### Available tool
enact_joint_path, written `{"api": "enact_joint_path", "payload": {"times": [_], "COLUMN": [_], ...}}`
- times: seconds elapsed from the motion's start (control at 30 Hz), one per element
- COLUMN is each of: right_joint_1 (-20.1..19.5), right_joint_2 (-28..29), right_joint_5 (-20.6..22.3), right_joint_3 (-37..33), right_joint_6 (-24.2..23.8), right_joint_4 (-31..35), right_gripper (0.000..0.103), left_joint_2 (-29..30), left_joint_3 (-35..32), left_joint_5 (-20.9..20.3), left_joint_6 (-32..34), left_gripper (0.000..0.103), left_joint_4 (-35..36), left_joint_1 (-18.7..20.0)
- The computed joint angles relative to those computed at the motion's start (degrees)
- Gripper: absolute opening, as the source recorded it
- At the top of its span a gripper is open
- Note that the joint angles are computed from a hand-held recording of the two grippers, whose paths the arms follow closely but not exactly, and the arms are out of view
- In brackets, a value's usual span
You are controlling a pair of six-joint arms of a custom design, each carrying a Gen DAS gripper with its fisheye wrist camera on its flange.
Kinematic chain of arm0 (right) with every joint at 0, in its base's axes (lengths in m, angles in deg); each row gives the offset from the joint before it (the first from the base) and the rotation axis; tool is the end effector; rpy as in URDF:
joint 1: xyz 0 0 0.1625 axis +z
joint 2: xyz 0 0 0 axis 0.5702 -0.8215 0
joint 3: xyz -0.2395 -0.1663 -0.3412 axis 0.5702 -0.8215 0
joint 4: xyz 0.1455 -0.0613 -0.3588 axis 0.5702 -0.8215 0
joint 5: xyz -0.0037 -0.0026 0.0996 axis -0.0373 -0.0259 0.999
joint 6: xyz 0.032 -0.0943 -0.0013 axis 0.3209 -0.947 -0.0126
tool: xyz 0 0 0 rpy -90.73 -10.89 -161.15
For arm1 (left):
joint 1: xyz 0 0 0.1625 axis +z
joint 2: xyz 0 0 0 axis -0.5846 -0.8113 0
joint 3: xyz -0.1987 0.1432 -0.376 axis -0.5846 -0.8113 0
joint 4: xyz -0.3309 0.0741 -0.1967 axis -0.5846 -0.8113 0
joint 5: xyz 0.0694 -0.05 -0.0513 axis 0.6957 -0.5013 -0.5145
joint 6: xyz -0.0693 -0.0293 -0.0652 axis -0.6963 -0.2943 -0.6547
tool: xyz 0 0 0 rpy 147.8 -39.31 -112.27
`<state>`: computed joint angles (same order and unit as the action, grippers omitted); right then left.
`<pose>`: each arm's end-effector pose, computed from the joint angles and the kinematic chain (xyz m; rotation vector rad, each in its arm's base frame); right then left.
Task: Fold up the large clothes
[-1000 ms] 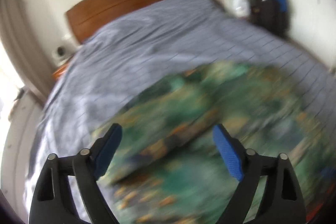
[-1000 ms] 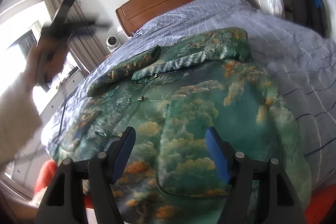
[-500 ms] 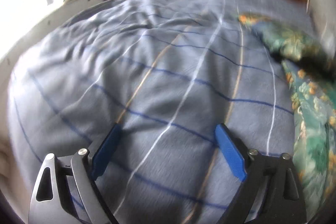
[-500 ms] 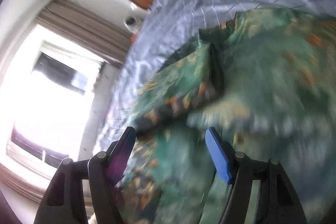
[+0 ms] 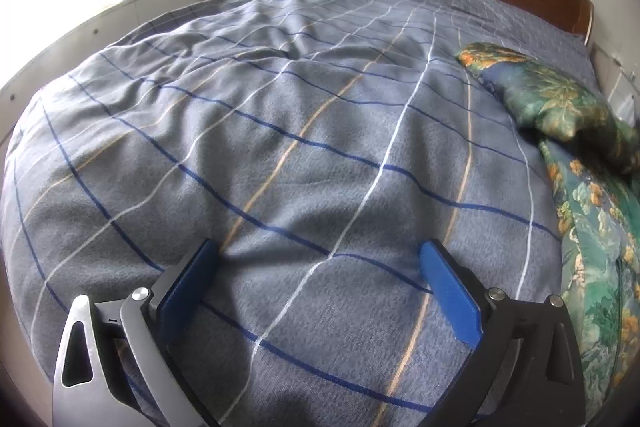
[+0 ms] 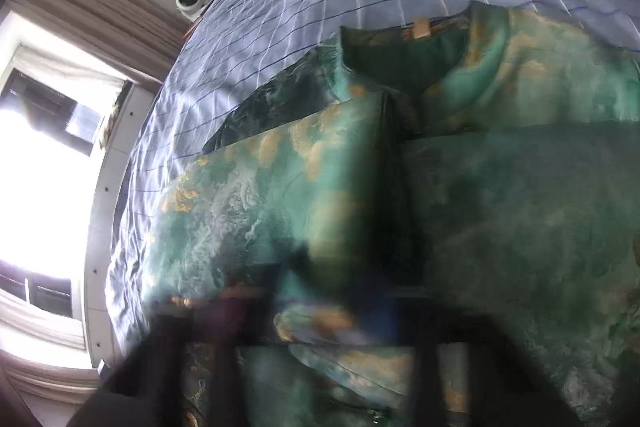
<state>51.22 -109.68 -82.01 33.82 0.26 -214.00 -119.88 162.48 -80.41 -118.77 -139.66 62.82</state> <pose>0.0719 -0.6815 0.3177 0.2016 -2.9236 0.4090 -0.1871 -0.3414 0.0965 -0.2648 2.0224 -1.0494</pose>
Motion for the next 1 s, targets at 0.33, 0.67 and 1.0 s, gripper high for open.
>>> {"api": "enact_joint_path", "payload": {"times": [0.33, 0.67, 1.0], "right_joint_1": [3.71, -4.06, -3.24], "right_joint_2": [-10.48, -6.88, -12.47], "right_joint_5": [-2.09, -12.31, -1.18], "right_joint_3": [4.95, 11.24, 12.79], "right_joint_6": [-13.18, -9.57, -11.90], "right_joint_4": [-15.25, -21.09, -22.05], "right_gripper": [0.010, 0.014, 0.033], "left_joint_2": [0.21, 0.45, 0.39], "left_joint_3": [-0.51, -0.71, -0.72], "left_joint_5": [0.41, 0.66, 0.81], "left_joint_6": [0.60, -0.09, -0.16], "left_gripper": [0.102, 0.102, 0.102], "left_joint_4": [0.31, 1.41, 1.73], "left_joint_1": [0.75, 0.95, 1.15]}}
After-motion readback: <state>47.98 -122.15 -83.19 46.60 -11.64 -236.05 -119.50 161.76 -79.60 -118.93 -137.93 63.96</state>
